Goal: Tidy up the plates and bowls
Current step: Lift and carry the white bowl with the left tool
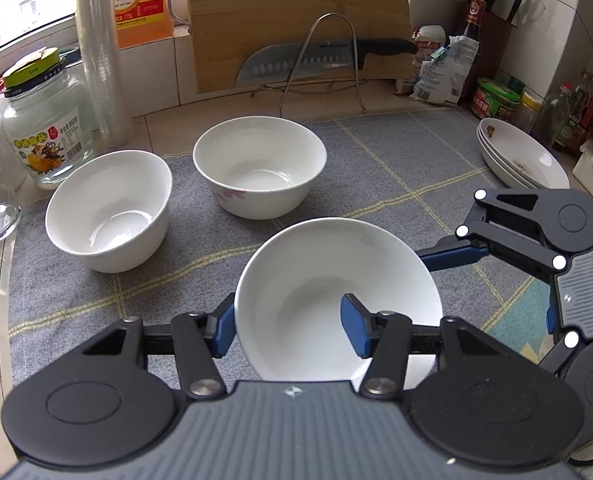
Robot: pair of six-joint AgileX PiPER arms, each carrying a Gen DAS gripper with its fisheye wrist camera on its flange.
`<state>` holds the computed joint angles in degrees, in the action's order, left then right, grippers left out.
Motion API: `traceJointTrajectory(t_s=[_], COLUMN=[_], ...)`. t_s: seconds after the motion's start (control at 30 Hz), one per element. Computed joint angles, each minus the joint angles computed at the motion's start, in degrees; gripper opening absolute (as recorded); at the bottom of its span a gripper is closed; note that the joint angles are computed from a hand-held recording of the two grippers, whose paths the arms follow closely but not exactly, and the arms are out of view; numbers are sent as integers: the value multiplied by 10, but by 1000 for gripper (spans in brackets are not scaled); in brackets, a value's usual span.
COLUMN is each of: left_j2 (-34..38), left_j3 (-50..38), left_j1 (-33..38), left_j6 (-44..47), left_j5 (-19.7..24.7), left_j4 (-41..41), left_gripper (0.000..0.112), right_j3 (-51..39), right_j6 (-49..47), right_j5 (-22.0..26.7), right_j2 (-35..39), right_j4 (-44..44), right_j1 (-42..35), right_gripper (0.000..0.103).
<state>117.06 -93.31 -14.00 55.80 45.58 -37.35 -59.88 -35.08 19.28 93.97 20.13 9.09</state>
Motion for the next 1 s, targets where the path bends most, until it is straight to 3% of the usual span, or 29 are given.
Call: traceJointTrajectory(t_s=[0.47,1.0], left_j2=[3,33], left_j3=[2,-32], left_j1=[-70,-120], left_j6=[4,-17], left_j5=[0,12], left_j4=[-16,-3], left_gripper=[53,53], right_j3=[84,119], right_j6=[75,93], right_j5=[12,28], right_j2=[-95,-129], right_j4=[-69,-88], right_j1=[-55,-110], right_gripper=[86,86])
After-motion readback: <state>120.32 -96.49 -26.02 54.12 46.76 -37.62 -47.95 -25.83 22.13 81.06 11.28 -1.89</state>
